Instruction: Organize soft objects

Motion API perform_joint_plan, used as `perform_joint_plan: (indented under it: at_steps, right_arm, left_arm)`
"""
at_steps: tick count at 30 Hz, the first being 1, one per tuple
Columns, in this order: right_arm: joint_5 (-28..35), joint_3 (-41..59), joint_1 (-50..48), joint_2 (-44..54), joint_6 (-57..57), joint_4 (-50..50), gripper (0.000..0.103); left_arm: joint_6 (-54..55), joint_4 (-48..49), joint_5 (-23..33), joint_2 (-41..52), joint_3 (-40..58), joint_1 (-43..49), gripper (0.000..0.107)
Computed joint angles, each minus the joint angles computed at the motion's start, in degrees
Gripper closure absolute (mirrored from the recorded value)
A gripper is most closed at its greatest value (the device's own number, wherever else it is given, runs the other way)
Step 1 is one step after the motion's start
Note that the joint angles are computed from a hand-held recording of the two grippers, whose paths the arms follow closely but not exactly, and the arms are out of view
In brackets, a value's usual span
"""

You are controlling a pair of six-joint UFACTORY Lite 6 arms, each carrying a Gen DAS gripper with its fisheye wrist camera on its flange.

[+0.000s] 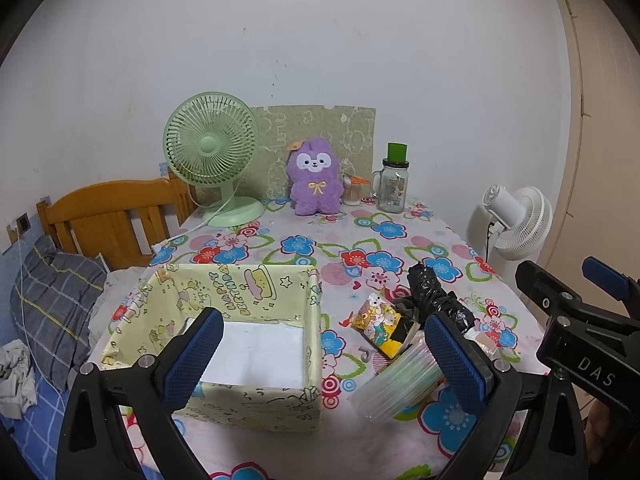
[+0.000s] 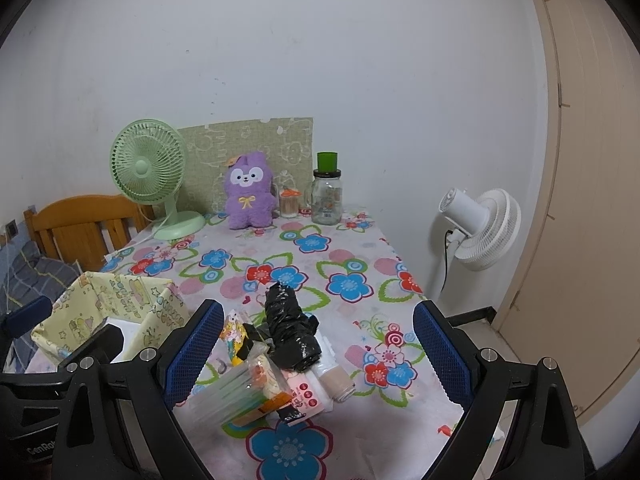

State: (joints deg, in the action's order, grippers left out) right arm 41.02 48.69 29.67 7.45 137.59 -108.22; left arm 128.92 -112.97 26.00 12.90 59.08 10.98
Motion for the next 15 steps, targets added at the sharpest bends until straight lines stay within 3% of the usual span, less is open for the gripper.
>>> perform_joint_plan:
  at_steps: [15]
  right_arm:
    - [-6.4,2.0,-8.3,4.0,6.1,-11.4,0.006]
  left_arm:
    - [8.9,-9.5,-3.2,3.8,1.1,-6.9,0.007]
